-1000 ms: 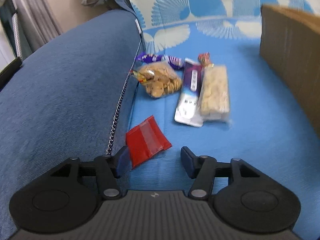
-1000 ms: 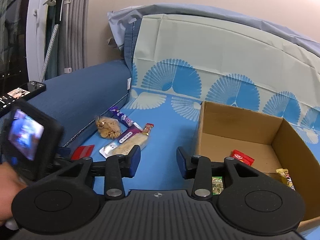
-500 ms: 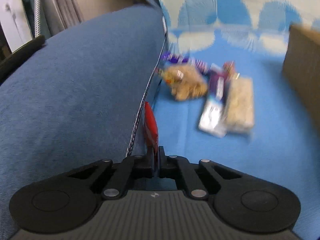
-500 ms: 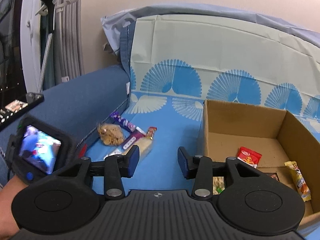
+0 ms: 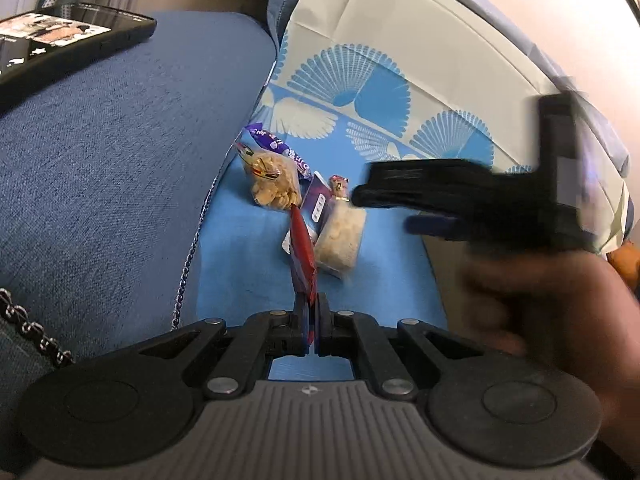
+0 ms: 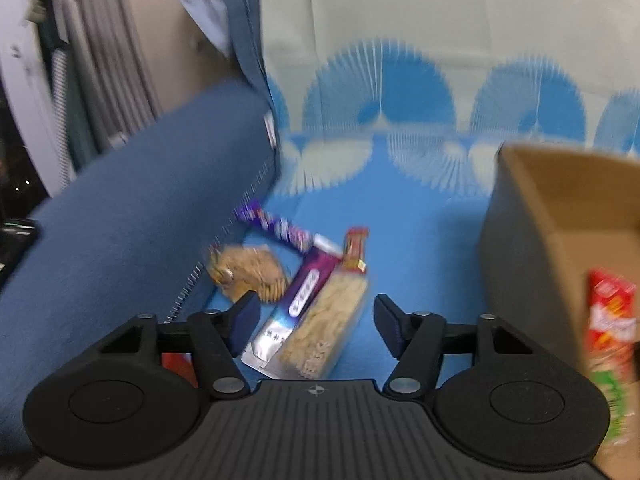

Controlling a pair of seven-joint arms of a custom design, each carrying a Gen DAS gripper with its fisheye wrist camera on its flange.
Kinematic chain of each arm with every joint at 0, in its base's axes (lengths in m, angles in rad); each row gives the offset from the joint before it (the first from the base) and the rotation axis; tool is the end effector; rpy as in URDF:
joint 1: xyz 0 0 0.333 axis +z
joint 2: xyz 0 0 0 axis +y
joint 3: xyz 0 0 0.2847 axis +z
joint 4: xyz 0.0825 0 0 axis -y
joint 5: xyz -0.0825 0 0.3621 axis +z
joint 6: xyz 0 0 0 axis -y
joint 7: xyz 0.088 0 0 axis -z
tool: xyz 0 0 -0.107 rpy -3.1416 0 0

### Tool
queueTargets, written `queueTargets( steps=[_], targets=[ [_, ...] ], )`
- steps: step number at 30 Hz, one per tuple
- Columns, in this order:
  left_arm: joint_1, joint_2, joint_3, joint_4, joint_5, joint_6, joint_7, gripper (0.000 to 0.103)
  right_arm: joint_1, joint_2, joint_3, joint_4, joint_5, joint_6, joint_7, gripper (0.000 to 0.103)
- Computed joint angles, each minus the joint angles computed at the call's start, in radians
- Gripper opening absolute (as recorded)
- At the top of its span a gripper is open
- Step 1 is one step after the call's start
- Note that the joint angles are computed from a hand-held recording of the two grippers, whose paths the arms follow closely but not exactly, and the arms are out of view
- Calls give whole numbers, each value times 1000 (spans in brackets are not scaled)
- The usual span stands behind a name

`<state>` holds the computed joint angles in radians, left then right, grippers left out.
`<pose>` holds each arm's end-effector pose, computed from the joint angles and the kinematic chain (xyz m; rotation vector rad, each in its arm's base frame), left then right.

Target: Organize snacks

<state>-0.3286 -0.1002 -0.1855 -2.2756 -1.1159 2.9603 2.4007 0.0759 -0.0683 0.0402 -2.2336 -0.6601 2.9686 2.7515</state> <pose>0.4774 -0.2020 0.4423 -1.5608 2.1605 -1.2373 0.5306 0.1043 0.4652 -1.2530 2.0143 -0.5881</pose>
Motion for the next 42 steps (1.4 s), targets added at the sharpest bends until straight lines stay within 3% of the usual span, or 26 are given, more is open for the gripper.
queueTargets(
  steps=[7, 8, 9, 12, 18, 23, 26, 29, 31, 33, 34, 36, 39, 42],
  targets=[
    [18, 49, -16, 36, 59, 7, -40, 2, 60, 159, -24, 131, 315, -136, -237, 68],
    [20, 48, -18, 35, 55, 6, -35, 2, 63, 166, -23, 137, 363, -146, -292, 63],
    [22, 49, -19, 37, 53, 4, -31, 2, 67, 168, -24, 137, 393, -153, -339, 47],
    [29, 57, -21, 45, 53, -16, -29, 2, 93, 141, -50, 111, 339, -183, -319, 38],
    [47, 77, -25, 69, 54, -52, -31, 2, 81, -25, -29, -70, 366, -130, -383, 38],
    [76, 104, -31, 104, 63, -125, -44, 2, 99, -234, -8, -257, 459, -115, -486, 38],
    [97, 113, -27, 123, 63, -220, -54, 2, 109, -372, 30, -382, 507, -106, -497, 38],
    [127, 142, -17, 168, 114, -364, -99, 3, 109, -463, 73, -482, 548, -83, -463, 38],
    [134, 145, -24, 170, 161, -375, -128, 9, 90, -482, 107, -511, 555, -74, -430, 38],
    [131, 138, -33, 155, 208, -340, -163, 33, 82, -468, 118, -509, 563, -71, -407, 38],
    [125, 132, -39, 141, 229, -299, -185, 37, 85, -445, 111, -502, 564, -58, -414, 38],
    [109, 115, -50, 103, 292, -199, -247, 55, 39, -432, 156, -497, 520, -66, -393, 38],
    [87, 98, -58, 58, 423, -87, -346, 62, 37, -426, 155, -503, 501, -59, -376, 41],
    [75, 108, -57, 59, 574, -87, -410, 64, 58, -430, 133, -517, 503, -34, -394, 47]
  ],
)
